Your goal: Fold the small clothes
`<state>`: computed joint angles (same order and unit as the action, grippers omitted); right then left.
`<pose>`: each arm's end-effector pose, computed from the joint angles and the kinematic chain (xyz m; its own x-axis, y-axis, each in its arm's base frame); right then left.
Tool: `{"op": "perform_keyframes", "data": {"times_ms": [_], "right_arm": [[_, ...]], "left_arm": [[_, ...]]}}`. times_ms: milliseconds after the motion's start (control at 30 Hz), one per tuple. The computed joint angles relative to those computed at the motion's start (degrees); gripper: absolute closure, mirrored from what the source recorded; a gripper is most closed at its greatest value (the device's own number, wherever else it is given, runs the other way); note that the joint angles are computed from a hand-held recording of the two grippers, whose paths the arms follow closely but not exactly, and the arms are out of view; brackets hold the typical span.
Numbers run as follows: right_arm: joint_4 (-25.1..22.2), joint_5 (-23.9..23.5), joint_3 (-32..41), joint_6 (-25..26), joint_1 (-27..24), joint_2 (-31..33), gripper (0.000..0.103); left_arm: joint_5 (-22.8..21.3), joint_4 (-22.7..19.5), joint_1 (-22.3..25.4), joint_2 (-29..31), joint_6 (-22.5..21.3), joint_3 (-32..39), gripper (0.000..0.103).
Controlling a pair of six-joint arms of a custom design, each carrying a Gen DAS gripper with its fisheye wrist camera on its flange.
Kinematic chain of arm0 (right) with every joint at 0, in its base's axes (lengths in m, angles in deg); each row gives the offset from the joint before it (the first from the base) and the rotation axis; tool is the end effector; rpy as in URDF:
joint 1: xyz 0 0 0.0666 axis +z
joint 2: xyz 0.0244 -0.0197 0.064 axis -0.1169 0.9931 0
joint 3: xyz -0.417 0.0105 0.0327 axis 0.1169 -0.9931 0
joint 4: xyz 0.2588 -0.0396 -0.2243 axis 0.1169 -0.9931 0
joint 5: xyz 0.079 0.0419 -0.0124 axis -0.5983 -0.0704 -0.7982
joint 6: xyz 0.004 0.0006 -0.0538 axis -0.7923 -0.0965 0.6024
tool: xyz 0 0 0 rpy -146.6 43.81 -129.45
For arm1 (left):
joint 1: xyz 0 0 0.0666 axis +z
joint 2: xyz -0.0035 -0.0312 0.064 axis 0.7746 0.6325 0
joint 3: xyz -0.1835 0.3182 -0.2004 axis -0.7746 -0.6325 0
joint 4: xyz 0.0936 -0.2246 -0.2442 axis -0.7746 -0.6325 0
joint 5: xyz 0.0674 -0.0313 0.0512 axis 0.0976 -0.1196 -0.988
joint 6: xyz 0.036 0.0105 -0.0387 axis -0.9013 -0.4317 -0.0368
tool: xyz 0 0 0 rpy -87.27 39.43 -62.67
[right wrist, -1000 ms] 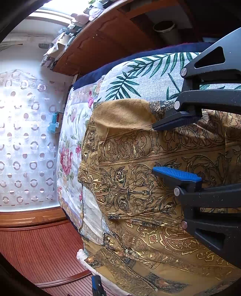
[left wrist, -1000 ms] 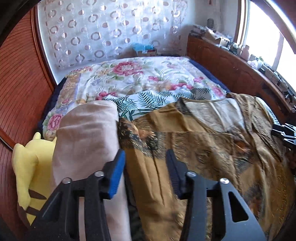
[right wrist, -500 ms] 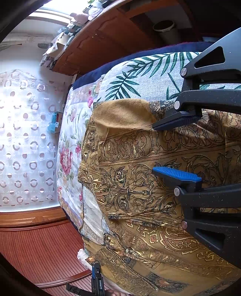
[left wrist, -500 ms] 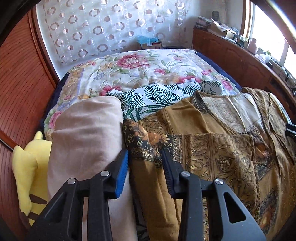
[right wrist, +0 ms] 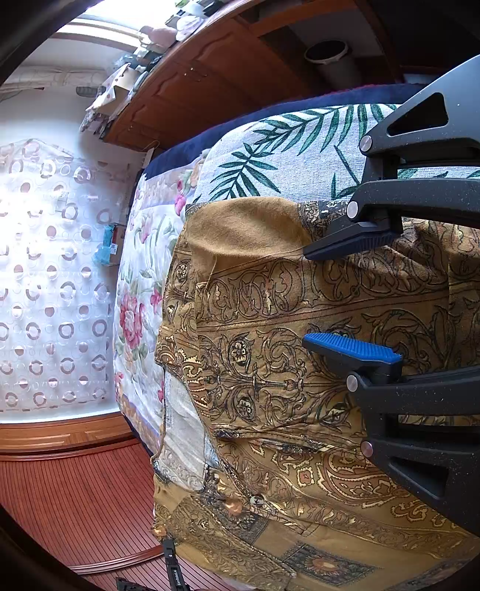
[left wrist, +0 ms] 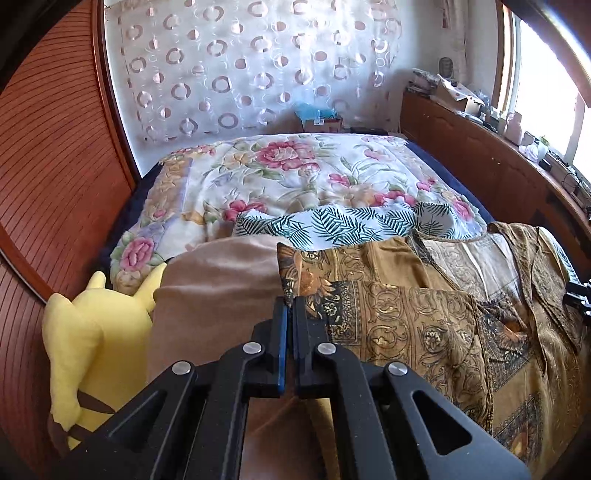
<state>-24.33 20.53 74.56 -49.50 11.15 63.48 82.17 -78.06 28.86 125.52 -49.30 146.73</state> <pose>0.2191 0.0572 0.2603 -0.7157 0.0984 -0.6915 0.1727 0.9842 -0.0387 0.4143 -0.1711 0.3174 -0.6274 0.3901 -0.6739 0.5207 0.8537 0.0095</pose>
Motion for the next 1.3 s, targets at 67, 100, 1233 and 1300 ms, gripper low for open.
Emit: {"op": "perform_keyframes", "data": {"times_ms": [67, 100, 1233, 1300], "right_arm": [[0.0, 0.0, -0.1, -0.1, 0.1, -0.1, 0.060], [-0.1, -0.1, -0.1, 0.0, -0.1, -0.2, 0.060], [3.5, -14.9, 5.8, 12.9, -16.8, 4.2, 0.098], [3.4, -13.4, 4.6, 11.8, -14.9, 0.0, 0.099]], "left_arm": [[0.4, 0.5, 0.1, 0.3, 0.2, -0.3, 0.100], [0.5, 0.9, 0.1, 0.3, 0.4, -0.6, 0.100], [5.2, 6.0, -2.2, -9.7, 2.7, -9.0, 0.101], [5.5, 6.1, -2.2, -12.3, 3.0, -10.2, 0.101]]}}
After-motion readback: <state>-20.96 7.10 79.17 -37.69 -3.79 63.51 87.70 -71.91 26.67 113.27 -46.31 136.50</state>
